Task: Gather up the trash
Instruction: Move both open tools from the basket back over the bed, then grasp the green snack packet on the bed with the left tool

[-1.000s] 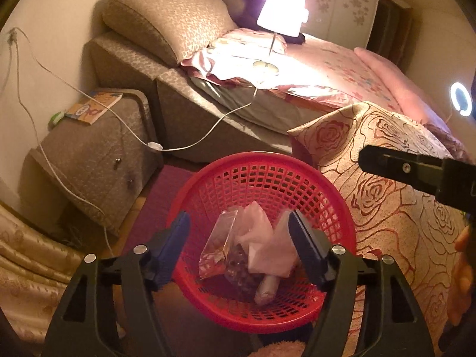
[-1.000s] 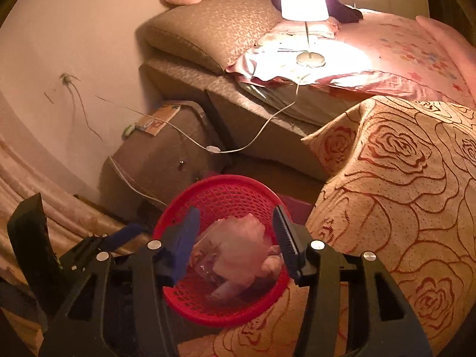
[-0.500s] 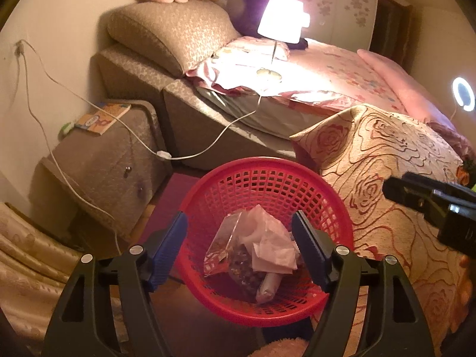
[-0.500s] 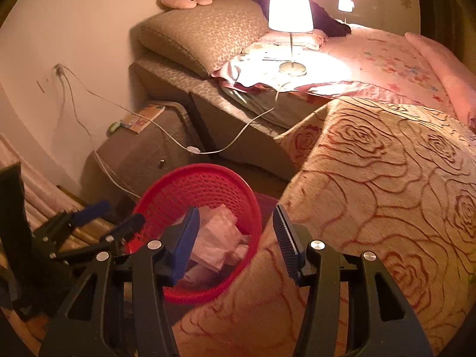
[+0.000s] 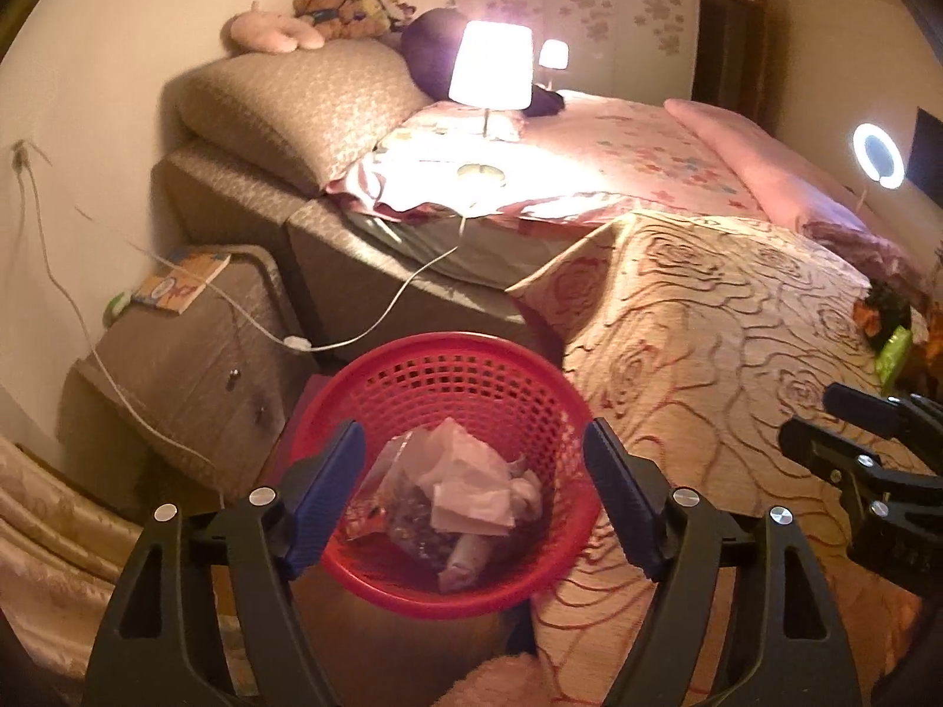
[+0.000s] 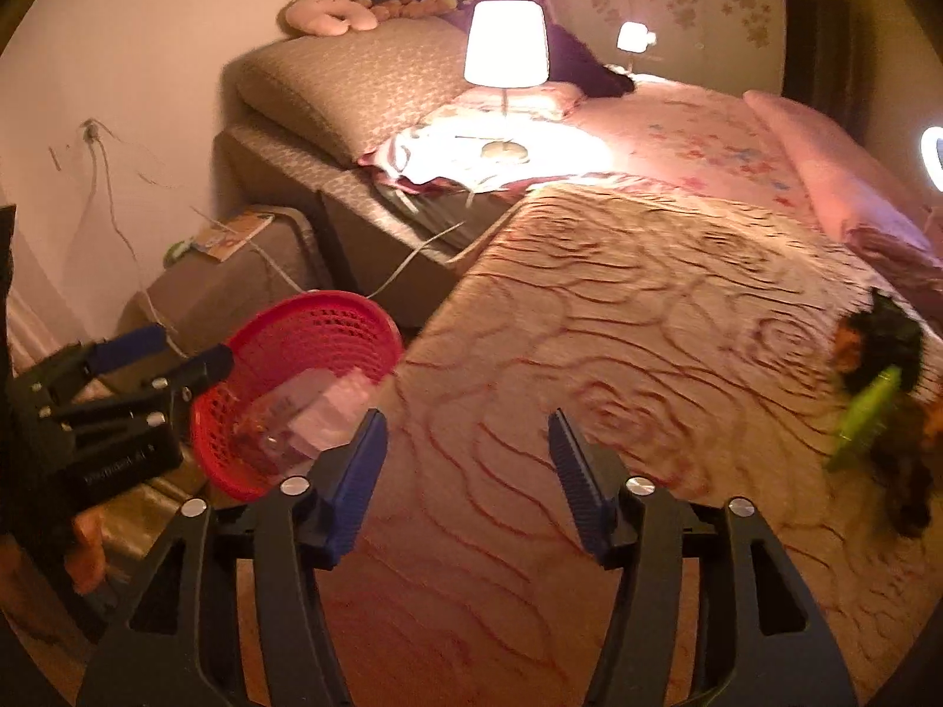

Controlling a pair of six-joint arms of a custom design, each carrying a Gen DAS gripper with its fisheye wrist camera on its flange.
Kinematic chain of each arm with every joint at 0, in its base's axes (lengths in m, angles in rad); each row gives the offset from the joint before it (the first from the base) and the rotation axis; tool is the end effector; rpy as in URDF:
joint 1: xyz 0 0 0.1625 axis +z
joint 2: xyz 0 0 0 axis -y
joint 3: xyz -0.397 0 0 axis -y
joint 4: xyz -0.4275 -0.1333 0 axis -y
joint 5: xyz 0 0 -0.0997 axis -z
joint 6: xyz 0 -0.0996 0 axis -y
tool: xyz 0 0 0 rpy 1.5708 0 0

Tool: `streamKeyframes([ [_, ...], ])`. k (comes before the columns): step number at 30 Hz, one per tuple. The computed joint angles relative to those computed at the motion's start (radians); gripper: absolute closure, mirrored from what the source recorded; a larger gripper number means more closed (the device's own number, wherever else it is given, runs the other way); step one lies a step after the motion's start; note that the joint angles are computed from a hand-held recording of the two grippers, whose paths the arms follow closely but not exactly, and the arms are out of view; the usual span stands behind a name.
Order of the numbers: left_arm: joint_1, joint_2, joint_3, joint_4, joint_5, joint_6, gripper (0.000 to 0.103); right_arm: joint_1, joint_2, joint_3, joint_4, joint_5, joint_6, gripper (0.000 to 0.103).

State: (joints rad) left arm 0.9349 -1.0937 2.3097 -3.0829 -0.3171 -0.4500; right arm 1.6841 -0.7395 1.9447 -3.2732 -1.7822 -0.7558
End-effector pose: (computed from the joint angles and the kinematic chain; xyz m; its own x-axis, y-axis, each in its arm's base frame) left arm -0.0751 -0.4855 0.1137 -0.6212 -0.3688 -0.6914 0.3308 0.6764 -0.6580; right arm 0.1773 -0.5638 -0.0072 -0.6470 -0.6070 0.4614 -0.7464 0.6279 -0.2206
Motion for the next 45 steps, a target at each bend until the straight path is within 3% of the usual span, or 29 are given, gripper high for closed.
streamKeyframes([
  [4, -0.023, 0.021, -0.004, -0.014, -0.012, 0.002, 0.026, -0.034, -0.056, 0.061, -0.058, -0.012, -0.012, 0.035],
  [9, -0.051, 0.059, -0.014, -0.019, -0.029, 0.016, 0.025, -0.082, -0.112, 0.124, -0.120, -0.036, -0.055, 0.034],
  [13, -0.066, 0.098, -0.033, -0.018, -0.059, 0.035, 0.024, -0.134, -0.161, 0.153, -0.150, -0.046, -0.043, 0.033],
  [23, -0.086, 0.198, -0.117, -0.029, -0.138, 0.126, 0.024, -0.244, -0.236, 0.163, -0.262, -0.096, -0.071, 0.029],
  [34, -0.075, 0.346, -0.301, -0.027, -0.244, 0.274, 0.024, -0.347, -0.258, 0.114, -0.301, -0.089, -0.017, 0.029],
  [45, -0.049, 0.511, -0.530, -0.032, -0.359, 0.466, 0.024, -0.373, -0.253, 0.100, -0.255, -0.072, 0.027, 0.025],
])
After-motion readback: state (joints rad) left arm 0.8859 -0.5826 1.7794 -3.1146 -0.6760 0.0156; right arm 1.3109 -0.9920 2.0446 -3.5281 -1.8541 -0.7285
